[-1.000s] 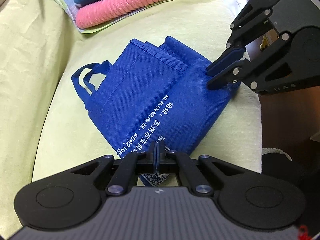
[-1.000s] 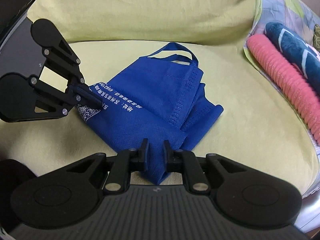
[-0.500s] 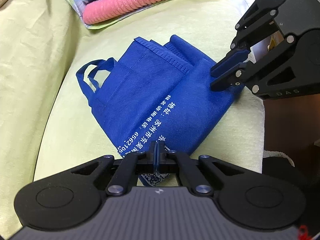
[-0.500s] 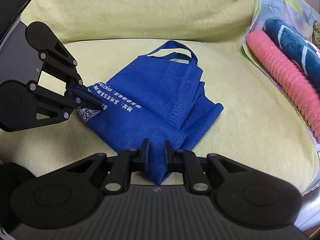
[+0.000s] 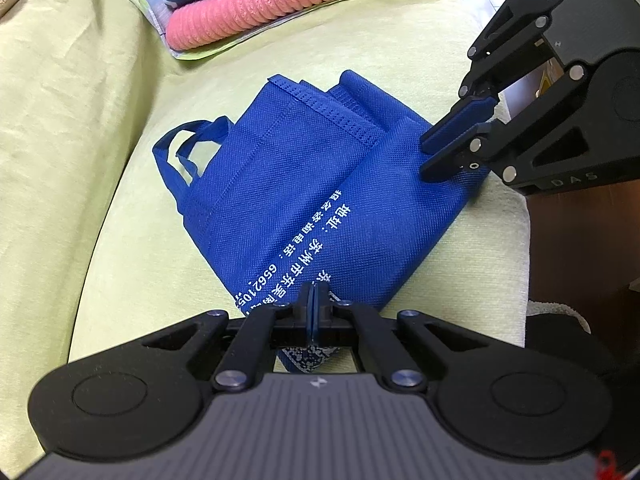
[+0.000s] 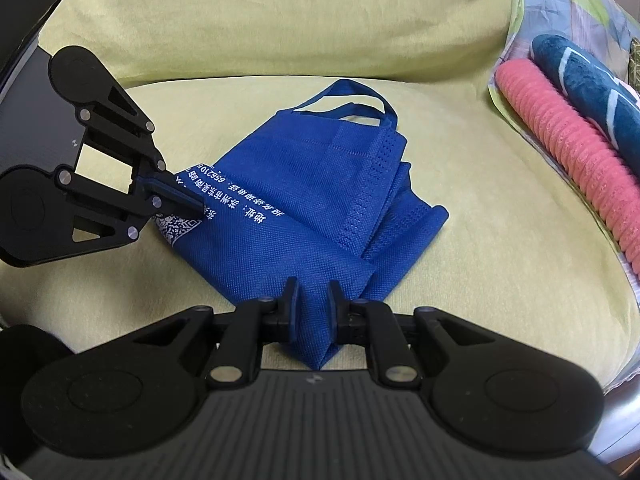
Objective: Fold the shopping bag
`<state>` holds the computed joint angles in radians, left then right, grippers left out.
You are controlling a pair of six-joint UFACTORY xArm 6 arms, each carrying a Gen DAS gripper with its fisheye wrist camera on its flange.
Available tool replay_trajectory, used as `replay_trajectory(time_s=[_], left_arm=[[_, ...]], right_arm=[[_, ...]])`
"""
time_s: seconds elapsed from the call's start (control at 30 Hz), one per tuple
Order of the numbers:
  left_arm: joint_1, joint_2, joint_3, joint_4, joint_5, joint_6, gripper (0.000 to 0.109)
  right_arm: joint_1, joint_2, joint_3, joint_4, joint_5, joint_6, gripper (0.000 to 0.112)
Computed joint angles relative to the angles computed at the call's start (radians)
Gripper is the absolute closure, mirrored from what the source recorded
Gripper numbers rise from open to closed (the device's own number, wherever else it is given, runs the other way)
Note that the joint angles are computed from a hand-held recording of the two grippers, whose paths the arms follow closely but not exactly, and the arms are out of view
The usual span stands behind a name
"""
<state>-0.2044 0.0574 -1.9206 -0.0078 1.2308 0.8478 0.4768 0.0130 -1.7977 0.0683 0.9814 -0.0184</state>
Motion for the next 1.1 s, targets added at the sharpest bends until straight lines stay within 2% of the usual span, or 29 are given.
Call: replay_trajectory(time_s=[0.13,0.2,0.23,0.3,0.4,0.5,0.6,0.7,0.8,0.97,1.07,1.1], left_arm=[[0.001,-0.005,0.009,-0.002,-0.011,-0.002,0.109],[0.003,-0.038,0.057,-0.007,-0.055,0.039,0.109],[0.004,-0.065,0.100,-0.005,-0.094,0.074,0.107],[0.007,-0.133,0.206,-0.001,-0.192,0.174,0.084],[0.014,-0.254,0.392,-0.021,-0.344,0.406,0.064],[0.016,-0.331,0.532,0.002,-0.447,0.598,0.062],[0.025,-0.379,0.679,0.028,-0.636,0.744,0.062],[0.029,-0.370,0.751,0.006,-0.796,0.892,0.061],[0.030,-0.321,0.717,-0.046,-0.800,0.961,0.063],[0.036,-0.250,0.570,-0.056,-0.623,0.930,0.068],[0.038,-0.228,0.521,-0.057,-0.563,0.927,0.069],[0.037,-0.222,0.507,-0.051,-0.545,0.917,0.069]], right_arm=[[-0.004,0.005,-0.010,0.012,0.010,-0.004,0.101],[-0.007,0.008,-0.016,0.019,0.017,-0.007,0.101],[-0.009,0.009,-0.018,0.025,0.019,-0.010,0.101],[-0.015,0.010,-0.018,0.040,0.020,-0.012,0.101],[-0.023,0.005,-0.007,0.063,0.011,-0.017,0.101],[-0.029,0.001,0.003,0.081,0.004,-0.022,0.100],[-0.033,-0.003,0.011,0.096,-0.002,-0.024,0.100],[-0.034,-0.006,0.017,0.101,-0.006,-0.027,0.100],[-0.038,-0.009,0.022,0.111,-0.008,-0.037,0.100],[-0.035,-0.026,0.051,0.116,-0.035,-0.059,0.099],[-0.018,-0.082,0.145,0.073,-0.138,-0.155,0.092],[-0.015,-0.100,0.170,0.075,-0.163,-0.211,0.087]])
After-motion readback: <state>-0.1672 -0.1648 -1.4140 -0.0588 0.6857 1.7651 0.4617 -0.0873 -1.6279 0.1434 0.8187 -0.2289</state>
